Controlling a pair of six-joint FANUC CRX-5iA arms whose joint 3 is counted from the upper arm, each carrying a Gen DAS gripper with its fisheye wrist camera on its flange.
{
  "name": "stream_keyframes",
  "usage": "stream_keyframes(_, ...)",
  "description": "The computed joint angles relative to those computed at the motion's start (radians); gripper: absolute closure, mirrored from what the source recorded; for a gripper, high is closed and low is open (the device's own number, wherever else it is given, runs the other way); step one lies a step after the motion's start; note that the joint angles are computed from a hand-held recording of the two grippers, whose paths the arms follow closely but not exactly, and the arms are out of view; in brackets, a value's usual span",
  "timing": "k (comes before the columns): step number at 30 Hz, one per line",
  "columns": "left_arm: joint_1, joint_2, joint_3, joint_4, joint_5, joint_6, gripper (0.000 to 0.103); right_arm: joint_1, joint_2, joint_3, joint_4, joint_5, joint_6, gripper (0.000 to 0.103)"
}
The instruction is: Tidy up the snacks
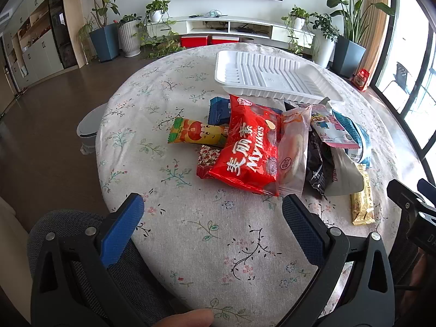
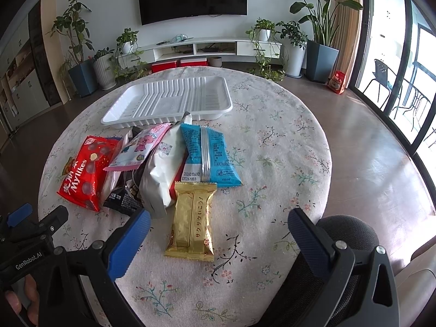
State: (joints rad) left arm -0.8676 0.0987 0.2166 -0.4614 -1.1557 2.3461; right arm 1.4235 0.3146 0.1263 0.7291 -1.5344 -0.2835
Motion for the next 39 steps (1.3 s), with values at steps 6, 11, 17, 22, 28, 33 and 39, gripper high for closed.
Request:
stream_keyframes(6,-0.001,0.001,0.002,-0.001,-0.002,0.001,0.000,-0.001,0.001,-0.001,0.000,0.002,0.000,0.000)
stream_keyframes(11,0.000,0.001,0.002,0.001,-0.002,-0.001,0.000,-0.002,0.002,0.000,-0.001,0.002,0.001,0.000)
stream_keyframes(17,0.000,0.002,0.003,0.000,-0.003,0.000,0.000,-0.002,0.002,0.001,-0.001,0.002,0.001,0.000)
stream_keyframes(22,-0.001,0.002,0.003,0.000,-0.003,0.000,0.000,-0.002,0.002,0.001,-0.003,0.002,0.002,0.000)
stream_keyframes(28,0.002,0.000,-0.001,0.002,-0.002,-0.001,0.000,-0.004,0.001,0.002,-0.003,0.001,0.004,0.000)
stream_keyframes(33,0.004,-0.001,-0.010,0.006,0.003,-0.004,0.000,-0.004,0.000,0.003,-0.004,0.002,0.006,0.000)
stream_keyframes(39,0.060,-0.058,-0.101,0.098,0.142,-0.029,0.000,-0.001,-0.016,-0.025,0.006,0.031,-0.030,0.000)
